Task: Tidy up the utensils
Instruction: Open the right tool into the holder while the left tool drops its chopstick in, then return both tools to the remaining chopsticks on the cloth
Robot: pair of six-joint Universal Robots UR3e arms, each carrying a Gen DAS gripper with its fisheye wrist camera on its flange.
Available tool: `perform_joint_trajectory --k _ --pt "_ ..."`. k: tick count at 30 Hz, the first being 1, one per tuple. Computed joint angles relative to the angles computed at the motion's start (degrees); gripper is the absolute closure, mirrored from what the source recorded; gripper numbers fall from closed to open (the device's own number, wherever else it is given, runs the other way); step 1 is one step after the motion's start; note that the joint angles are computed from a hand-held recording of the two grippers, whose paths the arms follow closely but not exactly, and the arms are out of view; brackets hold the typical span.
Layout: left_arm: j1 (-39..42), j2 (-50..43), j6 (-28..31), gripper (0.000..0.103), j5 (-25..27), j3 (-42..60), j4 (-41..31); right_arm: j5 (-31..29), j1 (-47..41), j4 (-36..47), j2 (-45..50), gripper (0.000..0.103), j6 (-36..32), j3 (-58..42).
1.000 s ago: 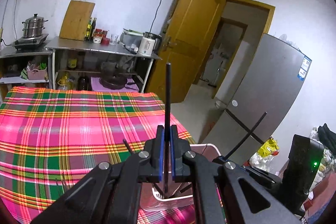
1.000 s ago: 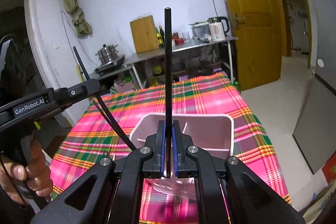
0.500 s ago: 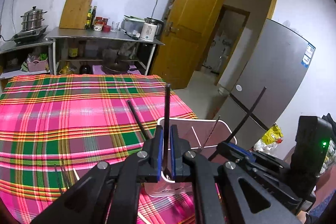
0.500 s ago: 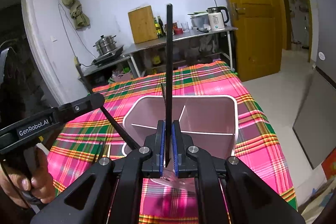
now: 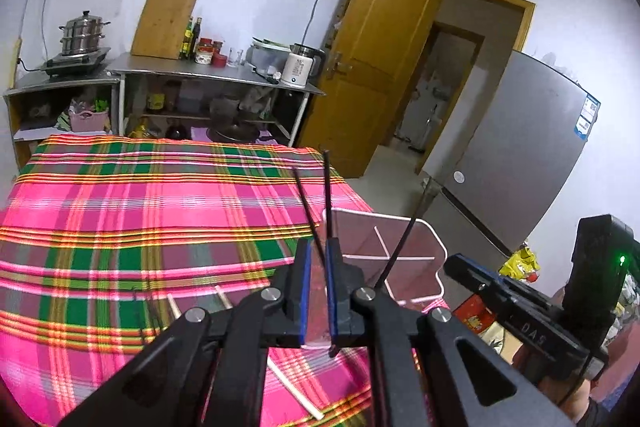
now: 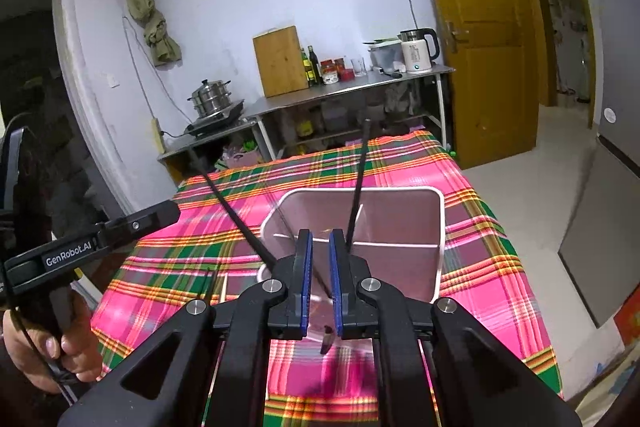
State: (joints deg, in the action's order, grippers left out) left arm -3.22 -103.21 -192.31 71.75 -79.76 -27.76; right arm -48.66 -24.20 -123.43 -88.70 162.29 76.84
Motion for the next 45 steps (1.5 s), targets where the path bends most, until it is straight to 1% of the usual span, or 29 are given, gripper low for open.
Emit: perform_joint_trajectory --k 3,5,9,13,19,23,25,26,27,33,37,45 --pt "1.16 4.82 0.69 0.095 0.39 -7.22 2.77 0.45 -0.31 0.17 -3.06 0.094 -1.37 3.22" --pt "2.16 8.19 1.62 0.095 0.83 -12.46 4.55 1.40 -0.49 1.71 -4.77 0.094 -2.71 4.77" --pt "3.88 13.37 2.41 0.095 1.92 -20.46 6.16 1.63 -0.46 3.38 -7.59 0.093 -5.65 8.01" --pt "6.82 18.30 2.35 0.095 0.81 -28.48 7.20 1.33 -0.78 5.47 -9.51 0.093 -7.67 10.35" --pt "9.40 22.74 1.54 0.095 -1.28 -36.18 8.37 0.13 -1.08 6.58 -10.31 0.093 -8.31 11.62" --pt "10.22 24.17 0.91 0.094 -1.66 -38.58 8.75 -0.04 -0.75 6.98 -10.57 0.093 -8.42 11.88" --pt "10.80 25.11 0.34 0.087 -1.97 -40.21 8.97 -0.15 -0.28 7.18 -10.93 0.093 -8.77 12.34" --pt "10.80 25.16 0.03 0.081 -1.76 -40.55 8.98 -0.18 0.14 7.31 -11.04 0.093 -9.02 12.65" --pt "10.70 25.32 -0.15 0.080 -1.49 -40.92 8.91 -0.28 0.55 7.38 -11.12 0.093 -9.19 12.95" --pt "11.54 25.56 -0.17 0.079 -1.05 -43.23 8.10 -2.55 5.29 6.69 -9.96 0.093 -9.96 14.35" --pt "12.04 24.01 -0.63 0.079 -0.15 -43.53 7.82 -3.41 7.92 6.86 -8.66 0.093 -10.18 14.57" --pt "10.69 13.16 -0.91 0.079 3.57 -39.05 9.98 -4.81 10.90 6.51 -6.01 0.093 -10.47 14.58"
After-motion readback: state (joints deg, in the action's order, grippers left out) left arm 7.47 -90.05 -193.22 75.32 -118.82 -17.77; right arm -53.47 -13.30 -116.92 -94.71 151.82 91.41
